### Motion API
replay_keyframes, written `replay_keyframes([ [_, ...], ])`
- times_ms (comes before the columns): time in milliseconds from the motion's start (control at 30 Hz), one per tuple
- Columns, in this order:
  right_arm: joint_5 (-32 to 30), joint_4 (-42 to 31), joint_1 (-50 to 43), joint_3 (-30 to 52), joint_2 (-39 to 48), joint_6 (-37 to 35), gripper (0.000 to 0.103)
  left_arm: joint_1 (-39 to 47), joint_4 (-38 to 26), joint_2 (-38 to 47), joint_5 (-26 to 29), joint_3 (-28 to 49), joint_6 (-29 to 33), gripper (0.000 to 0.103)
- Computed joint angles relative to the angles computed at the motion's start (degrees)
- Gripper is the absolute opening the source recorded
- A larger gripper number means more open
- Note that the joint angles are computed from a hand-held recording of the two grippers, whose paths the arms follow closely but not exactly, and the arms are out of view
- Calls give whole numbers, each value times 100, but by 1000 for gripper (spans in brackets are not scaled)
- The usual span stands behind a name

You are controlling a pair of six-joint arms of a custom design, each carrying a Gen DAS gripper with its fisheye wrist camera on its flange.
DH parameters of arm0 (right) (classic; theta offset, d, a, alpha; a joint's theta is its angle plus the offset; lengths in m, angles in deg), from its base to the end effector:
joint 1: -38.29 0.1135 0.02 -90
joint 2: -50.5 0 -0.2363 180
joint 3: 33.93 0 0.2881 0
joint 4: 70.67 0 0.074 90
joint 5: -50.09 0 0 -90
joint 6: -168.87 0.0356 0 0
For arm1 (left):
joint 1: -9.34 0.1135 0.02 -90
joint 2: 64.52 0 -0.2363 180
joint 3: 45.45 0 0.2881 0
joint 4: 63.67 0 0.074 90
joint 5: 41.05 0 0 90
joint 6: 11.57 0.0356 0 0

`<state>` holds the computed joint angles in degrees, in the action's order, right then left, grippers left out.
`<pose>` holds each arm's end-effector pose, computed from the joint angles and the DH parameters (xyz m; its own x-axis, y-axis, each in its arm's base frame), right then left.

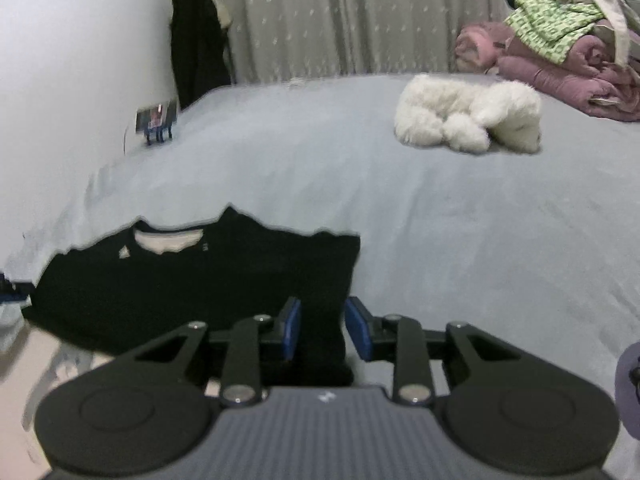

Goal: Fold clothes

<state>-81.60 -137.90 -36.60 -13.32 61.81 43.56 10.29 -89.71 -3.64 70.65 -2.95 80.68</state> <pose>0.0557 -0.1155 0.1212 -0.5438 0.3580 -0.7590 0.3855 0.9099 0.1530 0.2551 -0.0089 0.1541 -0.6895 0.0250 -0.7238 0.2759 0.9331 -0.2306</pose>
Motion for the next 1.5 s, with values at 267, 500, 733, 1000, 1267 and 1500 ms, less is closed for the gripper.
replay_keyframes([
  [267,679,788,852,-187,151,655,28,-68,373,-436,352,-336,54,28],
  [500,669,1991,1445,20,1374,1341,20,-390,468,9,166,-287,307,28],
  [733,955,3411,1472,90,2974,1538,2,-464,323,389,-94,-88,361,25],
  [1000,1045,3511,1877,-187,2184,1678,11,-409,215,332,-37,-82,389,25],
  [1267,1596,5191,2338,305,4292,1895,9,-463,237,353,-111,-85,400,25],
  [1500,2129,5757,2446,55,4082,2095,15,-355,196,369,55,-35,322,25],
])
